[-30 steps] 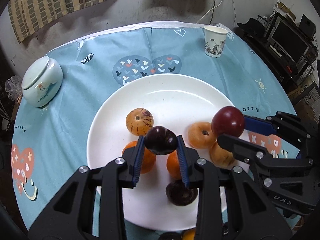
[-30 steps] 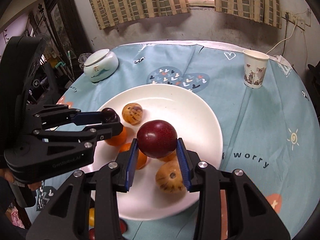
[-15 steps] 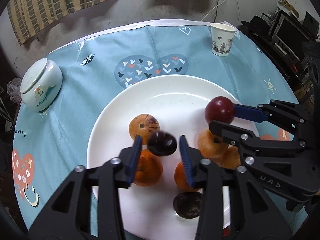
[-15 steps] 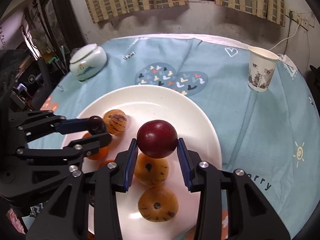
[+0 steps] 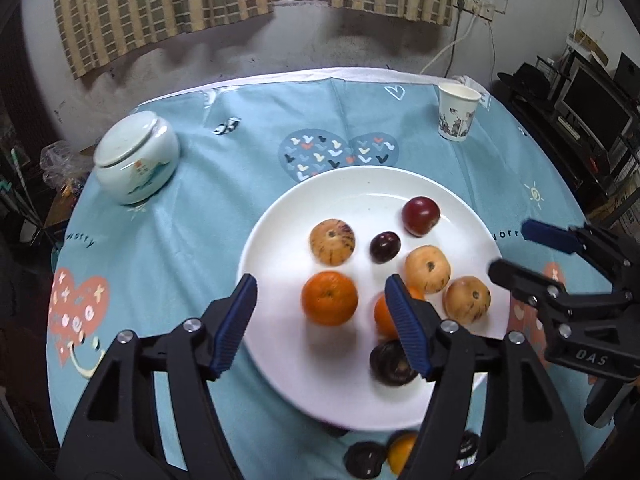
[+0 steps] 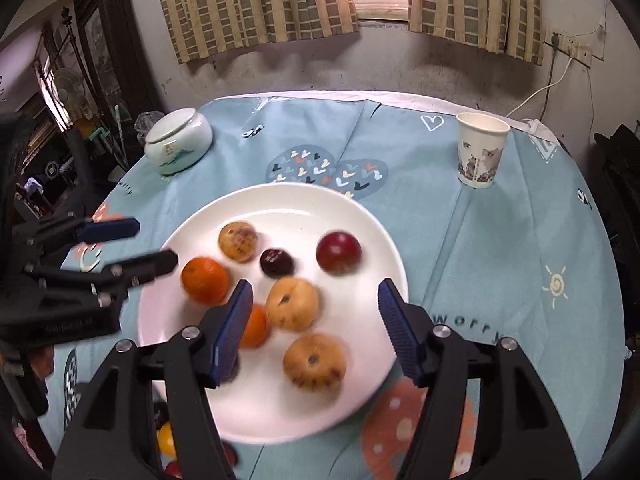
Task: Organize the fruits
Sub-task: 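Grasp a large amber fruit with the left tool while the right tool grasps a small yellow fruit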
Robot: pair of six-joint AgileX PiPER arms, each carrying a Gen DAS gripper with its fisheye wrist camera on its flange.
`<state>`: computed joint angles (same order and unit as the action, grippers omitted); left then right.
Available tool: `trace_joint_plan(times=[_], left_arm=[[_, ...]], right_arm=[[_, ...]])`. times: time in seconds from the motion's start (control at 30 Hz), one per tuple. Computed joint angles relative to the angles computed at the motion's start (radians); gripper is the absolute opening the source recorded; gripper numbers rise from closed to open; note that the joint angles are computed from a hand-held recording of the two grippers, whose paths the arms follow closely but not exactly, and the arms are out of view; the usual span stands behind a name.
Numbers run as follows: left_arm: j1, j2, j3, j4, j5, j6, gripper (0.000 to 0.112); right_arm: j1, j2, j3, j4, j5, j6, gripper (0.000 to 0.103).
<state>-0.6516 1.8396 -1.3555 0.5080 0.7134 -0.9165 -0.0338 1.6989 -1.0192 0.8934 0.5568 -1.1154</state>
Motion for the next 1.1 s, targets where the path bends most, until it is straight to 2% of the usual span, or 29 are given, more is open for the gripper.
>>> trace_joint_plan(times=[0.13,0.27,0.4,0.47,0.63,0.73,0.93,0.97,1.0,1.1], left_arm=[[-0.024,-0.154,0.172,0.031,-0.016,-0.105,0.073],[-0.081,-0.289,0.325,0.071,0.007,-0.216,0.075],[-0.186,-0.414,0.482,0.086,0.043,-0.322,0.077],[-0.235,-0.45,0.545,0.077,0.053,-0.363,0.078],[-0.324,-0.504,0.676,0.014,0.044,-0.464,0.078],[-0.382,-0.521,0.718,-0.013,0.042,-0.509,0.078],[-0.505,-0.504,0.723,-0.037,0.021,-0.554,0.078],[-0.514,-0.49,0.716,-0.046,0.008,-0.544,0.078],[-0.516,-0.478,0.712,-0.062,-0.015,-0.528,0.078],[-0.505,-0.418,0.69,-0.118,-0.091,-0.459,0.077]], right_arm=[[-0.039,-0.14,0.167,0.003,0.019,-0.058,0.066],[-0.107,-0.303,0.374,0.023,0.056,-0.16,0.066],[-0.226,-0.435,0.572,0.079,0.159,-0.317,0.066],[-0.24,-0.479,0.644,0.059,0.18,-0.355,0.066],[-0.107,-0.53,0.765,0.035,0.083,-0.358,0.065],[0.002,-0.499,0.778,0.065,0.002,-0.339,0.054],[0.177,-0.382,0.752,0.115,-0.149,-0.348,0.041],[0.194,-0.381,0.752,0.119,-0.161,-0.352,0.039],[0.188,-0.379,0.744,0.101,-0.141,-0.346,0.029],[0.124,-0.41,0.737,0.067,-0.068,-0.345,0.029]])
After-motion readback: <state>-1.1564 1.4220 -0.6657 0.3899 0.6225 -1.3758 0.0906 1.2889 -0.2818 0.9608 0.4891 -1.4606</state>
